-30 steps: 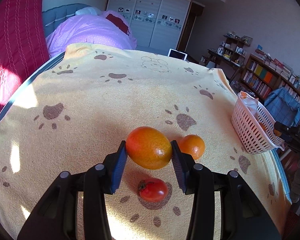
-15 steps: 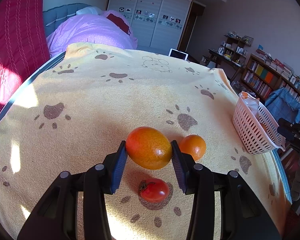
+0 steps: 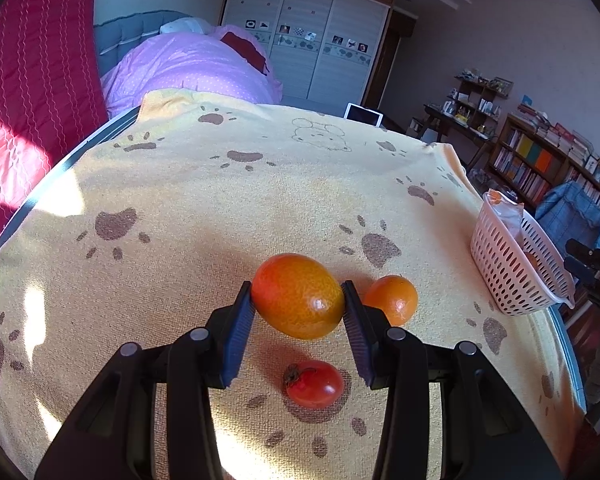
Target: Organize fruits
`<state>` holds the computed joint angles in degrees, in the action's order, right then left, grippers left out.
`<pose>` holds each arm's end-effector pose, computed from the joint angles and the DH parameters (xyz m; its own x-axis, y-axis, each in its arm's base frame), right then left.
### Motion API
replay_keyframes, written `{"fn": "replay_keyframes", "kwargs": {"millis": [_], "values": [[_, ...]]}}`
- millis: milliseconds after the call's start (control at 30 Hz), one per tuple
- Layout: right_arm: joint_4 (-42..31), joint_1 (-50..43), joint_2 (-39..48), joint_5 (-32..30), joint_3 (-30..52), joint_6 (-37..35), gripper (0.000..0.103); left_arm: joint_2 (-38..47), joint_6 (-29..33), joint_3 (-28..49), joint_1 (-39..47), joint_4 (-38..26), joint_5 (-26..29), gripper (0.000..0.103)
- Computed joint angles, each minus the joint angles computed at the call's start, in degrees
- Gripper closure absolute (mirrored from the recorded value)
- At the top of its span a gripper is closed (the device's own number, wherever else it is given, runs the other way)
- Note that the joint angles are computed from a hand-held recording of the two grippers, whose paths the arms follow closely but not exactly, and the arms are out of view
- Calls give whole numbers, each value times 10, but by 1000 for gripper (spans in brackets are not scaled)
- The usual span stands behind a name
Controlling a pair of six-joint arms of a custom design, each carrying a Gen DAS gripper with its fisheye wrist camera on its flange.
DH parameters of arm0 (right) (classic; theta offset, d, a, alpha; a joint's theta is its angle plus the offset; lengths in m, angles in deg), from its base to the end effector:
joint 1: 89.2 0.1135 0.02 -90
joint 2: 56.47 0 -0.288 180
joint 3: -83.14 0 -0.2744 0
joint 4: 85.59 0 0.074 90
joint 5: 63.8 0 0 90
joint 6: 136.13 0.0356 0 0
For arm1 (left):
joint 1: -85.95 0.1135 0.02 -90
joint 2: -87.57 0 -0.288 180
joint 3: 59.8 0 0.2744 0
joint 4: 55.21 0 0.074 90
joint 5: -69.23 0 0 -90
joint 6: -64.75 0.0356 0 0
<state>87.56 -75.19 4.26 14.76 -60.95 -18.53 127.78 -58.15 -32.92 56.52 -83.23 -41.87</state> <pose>0.2126 0.0603 0.1924 -0.6373 0.3090 -0.7060 -0.1194 0.8654 0.4866 0.1348 -0.0613 0.1653 -0.6043 -0.2409 -0.7595 -0.1253 0.9701 -0.2081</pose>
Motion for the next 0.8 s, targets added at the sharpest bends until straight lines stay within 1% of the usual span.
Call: {"fn": "replay_keyframes", "kwargs": {"millis": [100,133,167,200,367,433,467,533,600,633,700,767,800], "values": [[0,10,-4,12,-1,-1,60,-5,-8,1,-10,-8,-20,59],[0,14,-7,20,-2,-1,57,-6,-10,1,-13,-11,-27,59],[2,18,-10,27,-4,0,52,-5,-13,2,-16,-13,-34,59],[2,21,-10,33,-3,-1,50,-3,-16,3,-19,-16,-40,59],[5,25,-12,38,-4,2,50,4,-31,8,-27,-25,-63,59],[9,22,-15,38,-7,8,44,12,-42,13,-41,-33,-86,59],[12,21,-19,39,-10,11,38,18,-49,15,-52,-38,-101,59],[14,18,-23,41,-11,15,36,29,-64,23,-74,-52,-131,59],[17,17,-32,45,-15,19,27,45,-84,35,-100,-72,-166,59],[18,18,-39,53,-17,22,25,53,-93,41,-112,-81,-181,59],[21,19,-51,64,-22,25,14,71,-113,56,-137,-103,-209,59],[22,23,-65,80,-26,27,8,86,-131,69,-161,-121,-232,59],[24,25,-68,86,-28,28,6,92,-139,75,-172,-128,-241,59]]}}
